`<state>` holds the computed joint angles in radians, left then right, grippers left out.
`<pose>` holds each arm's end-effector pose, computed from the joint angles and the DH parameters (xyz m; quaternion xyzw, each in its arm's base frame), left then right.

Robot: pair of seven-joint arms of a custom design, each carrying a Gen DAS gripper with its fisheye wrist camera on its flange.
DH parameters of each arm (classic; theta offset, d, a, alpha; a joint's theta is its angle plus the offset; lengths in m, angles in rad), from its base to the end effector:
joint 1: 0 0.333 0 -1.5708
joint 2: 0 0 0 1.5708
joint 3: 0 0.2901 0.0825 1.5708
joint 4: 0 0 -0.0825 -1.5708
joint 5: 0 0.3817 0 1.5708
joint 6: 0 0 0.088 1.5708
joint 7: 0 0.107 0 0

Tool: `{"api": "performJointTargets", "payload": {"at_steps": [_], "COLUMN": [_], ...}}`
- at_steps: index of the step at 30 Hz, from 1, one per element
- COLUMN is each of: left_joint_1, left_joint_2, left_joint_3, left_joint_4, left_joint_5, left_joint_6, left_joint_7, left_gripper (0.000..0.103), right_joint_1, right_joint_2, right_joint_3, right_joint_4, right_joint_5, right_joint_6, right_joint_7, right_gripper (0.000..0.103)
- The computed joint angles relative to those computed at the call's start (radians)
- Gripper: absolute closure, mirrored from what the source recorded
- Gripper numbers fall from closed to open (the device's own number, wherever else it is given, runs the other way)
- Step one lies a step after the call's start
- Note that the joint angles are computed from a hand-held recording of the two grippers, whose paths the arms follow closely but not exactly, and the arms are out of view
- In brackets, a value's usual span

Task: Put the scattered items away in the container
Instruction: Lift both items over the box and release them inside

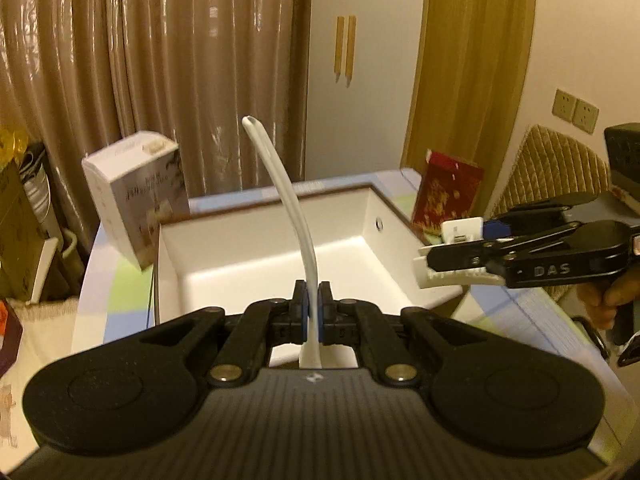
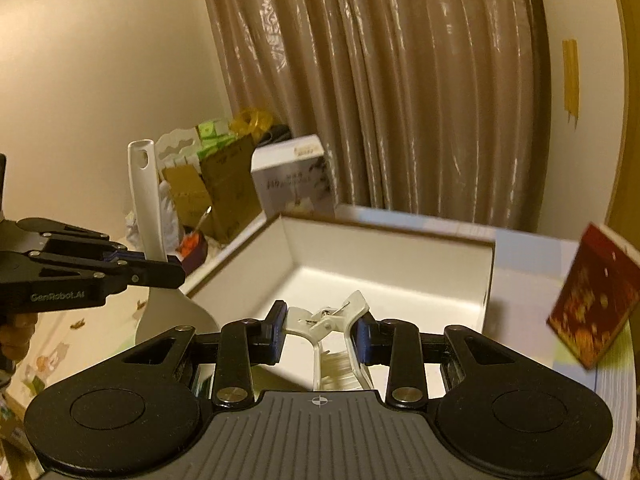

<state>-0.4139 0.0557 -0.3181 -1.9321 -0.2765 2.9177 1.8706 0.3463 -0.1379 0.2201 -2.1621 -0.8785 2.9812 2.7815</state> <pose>0.4735 -0.3973 0.5447 -0.3417 0.8226 -0.4257 0.1593 0.4319 0.3438 0.5228 -0.6683 0.5611 -0.2218 0.4351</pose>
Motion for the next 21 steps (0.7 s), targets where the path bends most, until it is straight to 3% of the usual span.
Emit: {"api": "performJointTargets", "payload": {"at_steps": [4,10,15,21], "left_joint_1": [-0.009,-0.033,-0.059,-0.094], "left_joint_2": [0.091,0.255,0.412,0.587], "left_joint_3": [0.016,0.054,0.083,0.114], "left_joint_4": [0.114,0.307,0.504,0.737], "left_joint_5": [0.064,0.174,0.209,0.267], "left_joint_6": [0.001,-0.083,-0.245,-0.444], "left_joint_7": [-0.038,-0.124,-0.193,-0.26], "left_gripper": [0.101,0.101,0.101,0.101], "right_joint_1": [-0.005,0.038,0.056,0.072], "right_joint_2": [0.066,0.191,0.315,0.412], "right_joint_3": [-0.02,-0.069,-0.069,-0.078], "right_joint_4": [0.06,0.126,0.228,0.326], "right_joint_5": [-0.014,0.194,0.425,0.561], "right_joint_6": [0.01,-0.016,-0.123,-0.208], "right_joint_7": [-0.015,-0.223,-0.471,-0.613], "right_gripper": [0.066,0.066,0.066,0.066]}}
